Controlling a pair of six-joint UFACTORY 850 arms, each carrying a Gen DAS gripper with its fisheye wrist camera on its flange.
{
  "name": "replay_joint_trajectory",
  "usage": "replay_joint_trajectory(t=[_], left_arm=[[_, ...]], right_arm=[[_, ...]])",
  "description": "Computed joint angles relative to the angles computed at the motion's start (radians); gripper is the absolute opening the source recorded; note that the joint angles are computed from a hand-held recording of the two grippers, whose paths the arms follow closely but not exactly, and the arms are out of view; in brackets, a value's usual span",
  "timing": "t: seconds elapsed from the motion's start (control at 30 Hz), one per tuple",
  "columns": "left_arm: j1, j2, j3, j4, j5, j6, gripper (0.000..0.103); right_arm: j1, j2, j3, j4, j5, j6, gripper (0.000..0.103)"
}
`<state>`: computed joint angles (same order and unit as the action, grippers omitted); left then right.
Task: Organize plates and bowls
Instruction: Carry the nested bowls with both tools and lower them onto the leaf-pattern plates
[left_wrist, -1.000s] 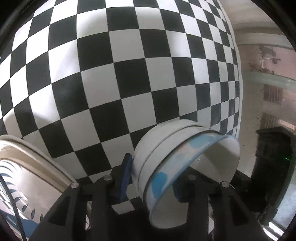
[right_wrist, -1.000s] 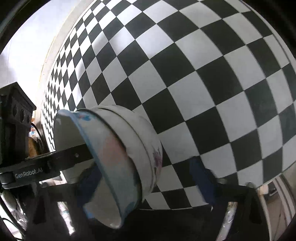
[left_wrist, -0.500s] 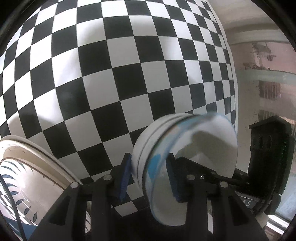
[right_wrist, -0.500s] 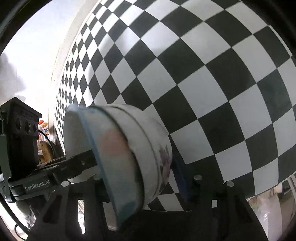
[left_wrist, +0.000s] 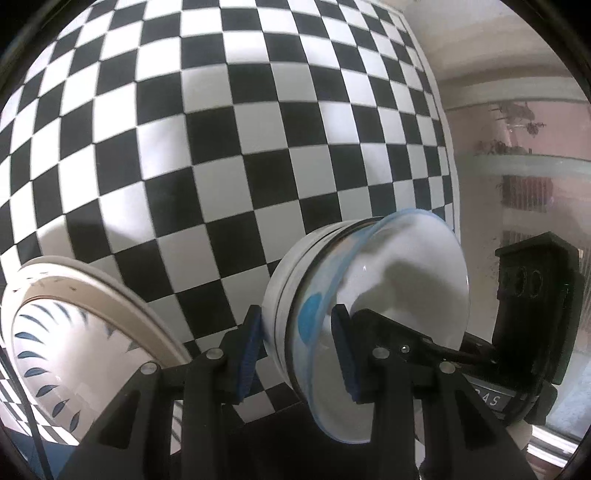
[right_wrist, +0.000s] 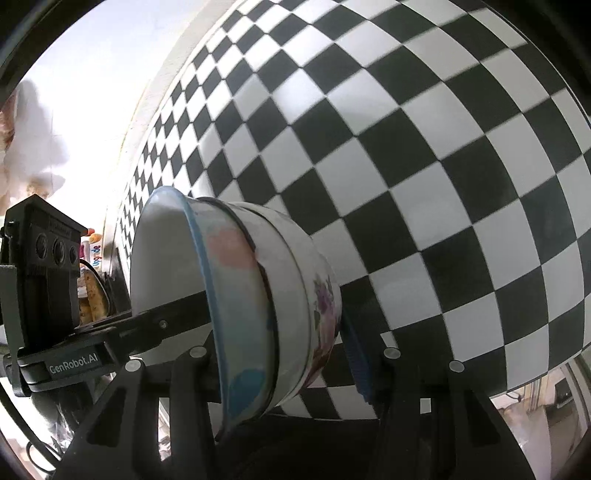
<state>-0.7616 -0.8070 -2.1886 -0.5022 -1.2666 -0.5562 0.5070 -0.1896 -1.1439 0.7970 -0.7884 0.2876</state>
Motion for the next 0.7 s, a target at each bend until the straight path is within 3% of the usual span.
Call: replay_joint_trajectory(t=[0.33,0.7], left_arm=[[0.038,0.188,0.218,0.054,0.1,-0.024,0.034],[0.088,0.413,0.51,0.094,0.206,-0.116,0.034]], right_arm=[[0.066,-0.101,-0.2,-0.041,-0.04,0.019,0.05],[0.159,-0.309,-0.487,-0.047,-0.12,-0.003,0.05]])
